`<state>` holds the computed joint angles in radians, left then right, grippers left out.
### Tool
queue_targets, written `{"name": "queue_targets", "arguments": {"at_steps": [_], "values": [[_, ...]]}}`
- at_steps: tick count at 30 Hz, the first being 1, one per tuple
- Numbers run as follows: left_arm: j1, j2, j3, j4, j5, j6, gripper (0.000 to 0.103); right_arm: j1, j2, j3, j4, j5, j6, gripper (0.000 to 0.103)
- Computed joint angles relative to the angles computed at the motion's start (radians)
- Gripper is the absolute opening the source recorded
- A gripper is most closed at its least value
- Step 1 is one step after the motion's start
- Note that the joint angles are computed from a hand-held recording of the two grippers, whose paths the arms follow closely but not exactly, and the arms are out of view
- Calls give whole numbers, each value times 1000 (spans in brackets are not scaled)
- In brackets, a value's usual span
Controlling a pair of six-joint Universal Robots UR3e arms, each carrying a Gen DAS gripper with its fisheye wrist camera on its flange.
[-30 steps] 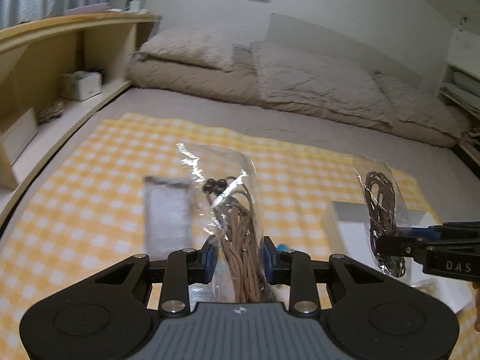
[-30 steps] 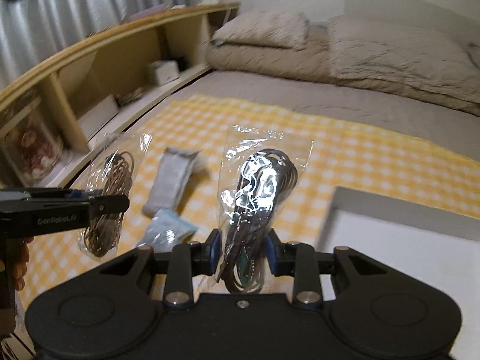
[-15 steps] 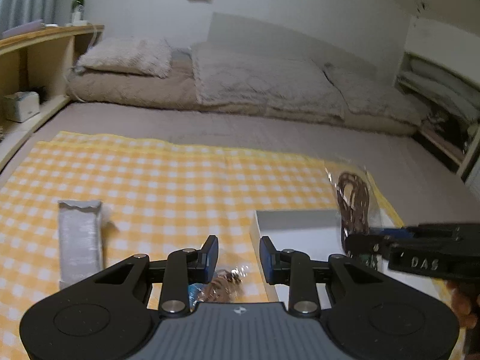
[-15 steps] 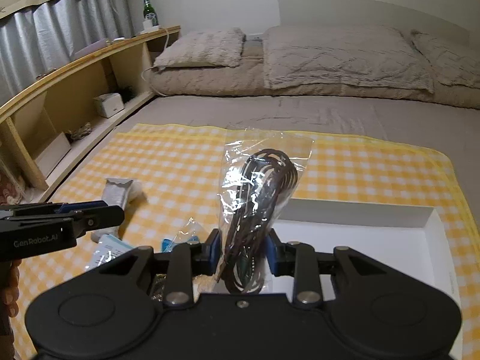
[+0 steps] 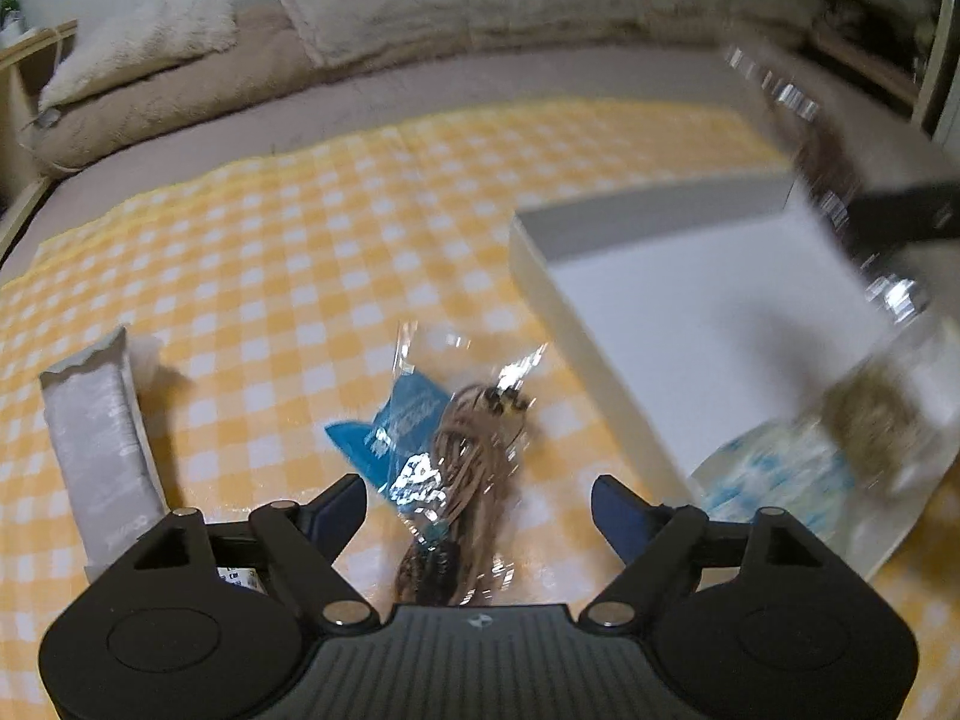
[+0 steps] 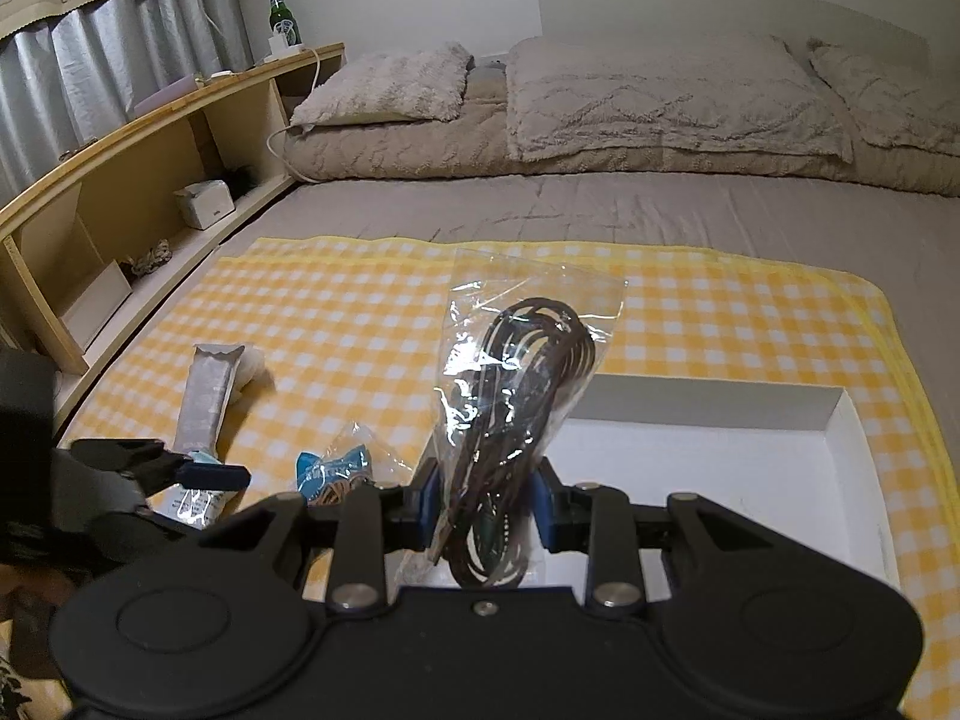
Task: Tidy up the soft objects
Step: 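Lift both cable bags into the white box and open both tools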
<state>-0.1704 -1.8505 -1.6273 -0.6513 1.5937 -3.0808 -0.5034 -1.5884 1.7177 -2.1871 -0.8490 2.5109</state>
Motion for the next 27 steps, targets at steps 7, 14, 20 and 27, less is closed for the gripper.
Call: {"name": "queue_targets", "arguments": {"at_steps": [7,14,20,27], "values": [[31,-80,23,-14,-20,46,84,-10,15,-4,8,-12,-4,32],[52,-98,53,-58,-50,12,51,4,39,-11,-11,-33,16,32],[35,-69,53,-75,-17,-52,39,11,42,-12,-14,-27,12,32],[17,0,34,-4,0,-150,36,-12,21,0,-15,-1,-1,32]]}}
